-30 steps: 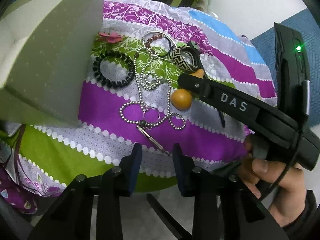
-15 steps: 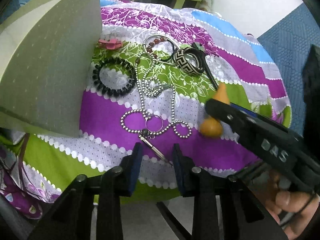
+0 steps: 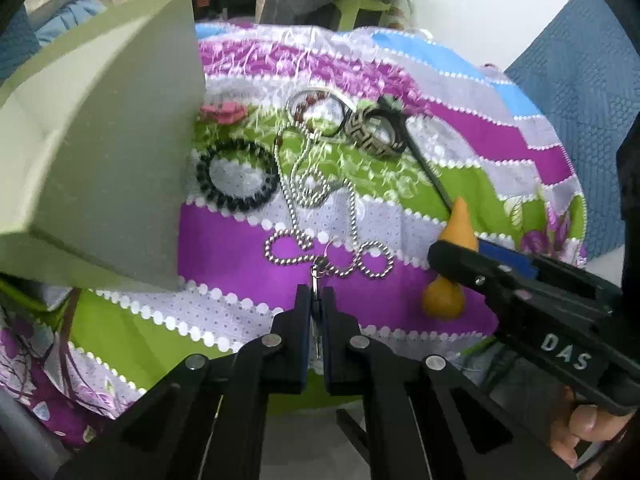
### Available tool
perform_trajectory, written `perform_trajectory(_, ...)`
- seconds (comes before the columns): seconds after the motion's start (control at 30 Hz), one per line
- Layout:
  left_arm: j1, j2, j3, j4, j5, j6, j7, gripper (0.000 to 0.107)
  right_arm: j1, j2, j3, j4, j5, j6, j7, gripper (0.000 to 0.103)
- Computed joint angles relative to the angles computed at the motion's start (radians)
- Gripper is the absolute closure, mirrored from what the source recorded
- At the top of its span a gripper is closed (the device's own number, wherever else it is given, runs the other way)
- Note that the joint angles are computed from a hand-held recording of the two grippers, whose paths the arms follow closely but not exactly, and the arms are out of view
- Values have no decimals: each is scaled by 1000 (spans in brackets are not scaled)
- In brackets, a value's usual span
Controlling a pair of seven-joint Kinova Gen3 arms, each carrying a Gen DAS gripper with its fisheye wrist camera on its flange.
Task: Organize jewelry
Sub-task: 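Carry both items over the white box and open both tools to drop them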
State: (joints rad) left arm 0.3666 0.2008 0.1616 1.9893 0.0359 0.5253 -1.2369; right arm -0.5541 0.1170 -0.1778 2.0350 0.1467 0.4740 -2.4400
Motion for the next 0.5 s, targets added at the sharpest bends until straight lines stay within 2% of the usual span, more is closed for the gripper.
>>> perform_trajectory(0.17, -24, -56, 9, -1, 37, 17, -43, 105, -41, -30, 3, -9, 103, 48, -114, 72)
perform_trajectory(0.3, -57, -113, 12, -4, 99, 46, -99, 105, -41, -62, -18, -17, 146, 85, -168, 72)
perform_trajectory(0.5, -91, -192, -6, -30, 149, 113, -147, 105, -47, -97, -63, -69, 198, 199, -221, 72)
